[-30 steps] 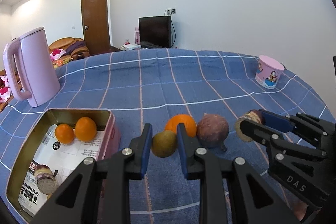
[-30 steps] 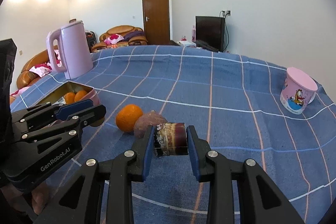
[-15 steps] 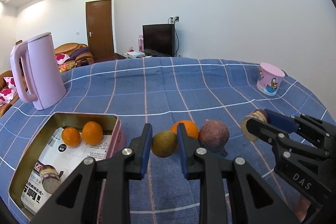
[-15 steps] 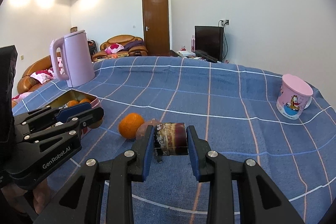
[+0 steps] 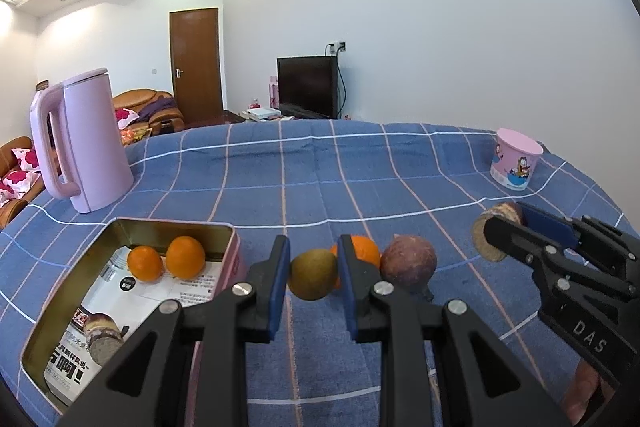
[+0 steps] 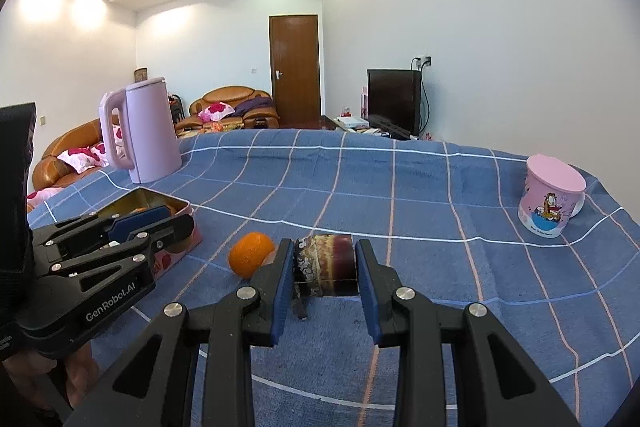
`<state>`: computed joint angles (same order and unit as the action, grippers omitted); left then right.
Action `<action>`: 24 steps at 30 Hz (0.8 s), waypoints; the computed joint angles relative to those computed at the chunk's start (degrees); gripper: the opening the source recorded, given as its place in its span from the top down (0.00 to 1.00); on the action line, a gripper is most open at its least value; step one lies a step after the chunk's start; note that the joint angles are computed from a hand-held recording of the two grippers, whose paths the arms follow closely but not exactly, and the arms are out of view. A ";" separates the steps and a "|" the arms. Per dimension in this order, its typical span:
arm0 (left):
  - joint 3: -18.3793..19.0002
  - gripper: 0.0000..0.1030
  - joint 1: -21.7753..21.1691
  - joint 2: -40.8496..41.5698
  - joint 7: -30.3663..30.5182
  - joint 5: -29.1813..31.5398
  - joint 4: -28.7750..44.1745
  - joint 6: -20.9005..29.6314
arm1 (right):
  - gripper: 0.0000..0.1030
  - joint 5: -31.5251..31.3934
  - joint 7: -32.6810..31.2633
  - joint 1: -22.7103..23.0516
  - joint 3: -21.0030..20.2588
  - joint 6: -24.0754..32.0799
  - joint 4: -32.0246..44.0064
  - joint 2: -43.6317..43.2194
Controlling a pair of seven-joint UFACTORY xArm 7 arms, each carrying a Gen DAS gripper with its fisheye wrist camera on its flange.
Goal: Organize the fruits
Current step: 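Lift the yellow-green fruit with the left gripper while right lifts the can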
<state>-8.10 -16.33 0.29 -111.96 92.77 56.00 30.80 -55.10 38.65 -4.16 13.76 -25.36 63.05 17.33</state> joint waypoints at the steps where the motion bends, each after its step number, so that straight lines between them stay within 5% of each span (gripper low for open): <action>1: -0.05 0.75 -0.07 -0.11 -0.33 0.31 -0.11 0.25 | 0.68 0.80 -0.65 0.33 -0.37 -0.44 -0.32 -0.13; 24: -1.55 0.75 -1.45 -2.23 -5.28 4.07 -2.18 7.11 | 0.68 9.61 -8.46 3.99 -4.17 -6.45 -4.36 -1.55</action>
<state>-9.65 -17.78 -1.94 -117.25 96.84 53.82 37.91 -45.49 30.19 -0.17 9.58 -31.80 58.68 15.77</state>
